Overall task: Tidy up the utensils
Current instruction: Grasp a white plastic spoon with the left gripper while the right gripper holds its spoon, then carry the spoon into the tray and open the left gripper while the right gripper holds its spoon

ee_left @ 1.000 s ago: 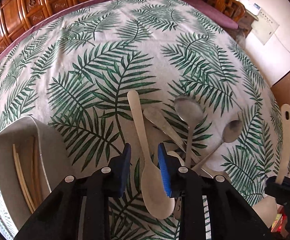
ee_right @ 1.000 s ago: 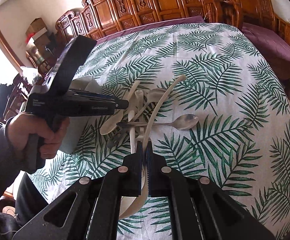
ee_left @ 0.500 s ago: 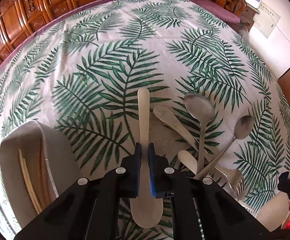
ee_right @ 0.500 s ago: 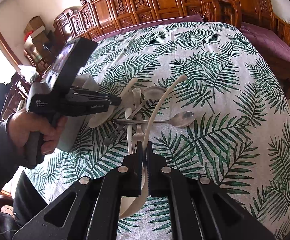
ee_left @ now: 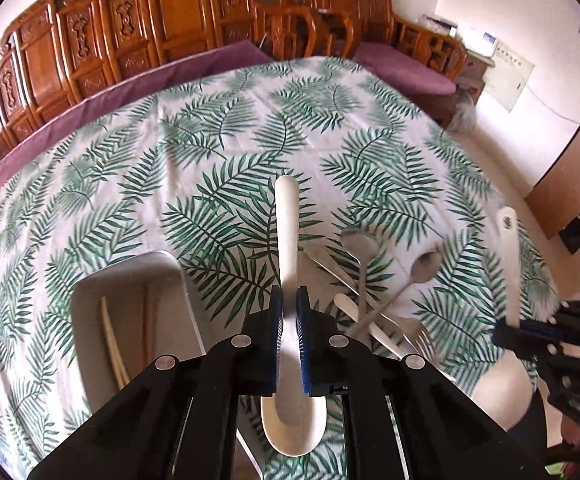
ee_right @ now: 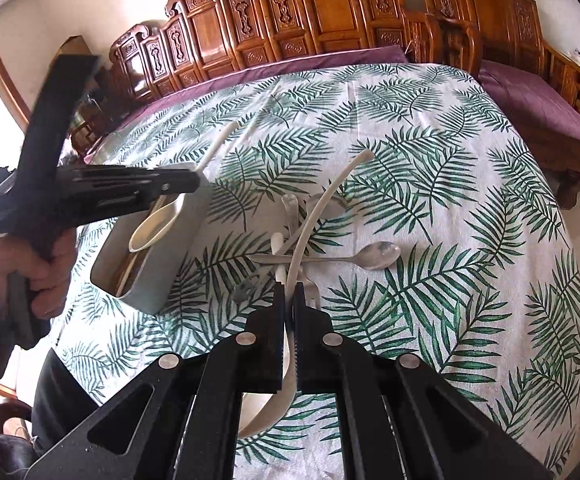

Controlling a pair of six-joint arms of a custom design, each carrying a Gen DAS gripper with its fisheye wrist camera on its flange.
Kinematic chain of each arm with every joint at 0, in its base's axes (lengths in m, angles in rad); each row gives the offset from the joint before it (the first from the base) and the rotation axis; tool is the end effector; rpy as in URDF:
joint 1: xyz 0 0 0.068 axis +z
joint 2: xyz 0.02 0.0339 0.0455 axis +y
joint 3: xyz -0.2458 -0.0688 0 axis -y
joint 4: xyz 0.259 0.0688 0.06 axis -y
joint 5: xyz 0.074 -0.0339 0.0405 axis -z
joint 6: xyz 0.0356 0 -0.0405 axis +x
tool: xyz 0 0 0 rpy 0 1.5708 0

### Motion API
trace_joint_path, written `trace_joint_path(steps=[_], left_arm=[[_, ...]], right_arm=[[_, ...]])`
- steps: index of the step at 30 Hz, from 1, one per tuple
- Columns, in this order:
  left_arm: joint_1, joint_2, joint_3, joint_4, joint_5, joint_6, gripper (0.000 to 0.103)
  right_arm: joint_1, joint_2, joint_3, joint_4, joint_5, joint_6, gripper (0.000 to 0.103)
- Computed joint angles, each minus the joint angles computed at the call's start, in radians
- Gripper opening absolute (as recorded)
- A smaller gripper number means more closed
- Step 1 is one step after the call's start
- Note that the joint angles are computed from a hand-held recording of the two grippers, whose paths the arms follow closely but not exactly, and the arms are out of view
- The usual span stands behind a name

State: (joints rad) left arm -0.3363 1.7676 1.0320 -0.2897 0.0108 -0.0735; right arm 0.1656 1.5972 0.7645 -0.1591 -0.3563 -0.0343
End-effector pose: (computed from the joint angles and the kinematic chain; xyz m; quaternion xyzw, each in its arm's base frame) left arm 0.3371 -0.1182 0.1316 0.1276 0.9545 -0.0599 0.2627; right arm 0.2977 0.0623 0.1181 -0.1445 0.9335 0.1879 0.2692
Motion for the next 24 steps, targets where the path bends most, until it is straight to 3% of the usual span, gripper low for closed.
trace_joint_path(steps=[14,24], left_arm=[[0.104,-0.328,-0.231,-0.016,0.068,0.051,0.006],[0.245,-0.371,-0.317,0.005,0.118,0.112,0.007]], right_arm=[[0.114,-0.057,0.008,-0.027,0.08,0.069,0.005],[0.201,-0.034,0.054,-0.042,0.119,0.097,0.005]])
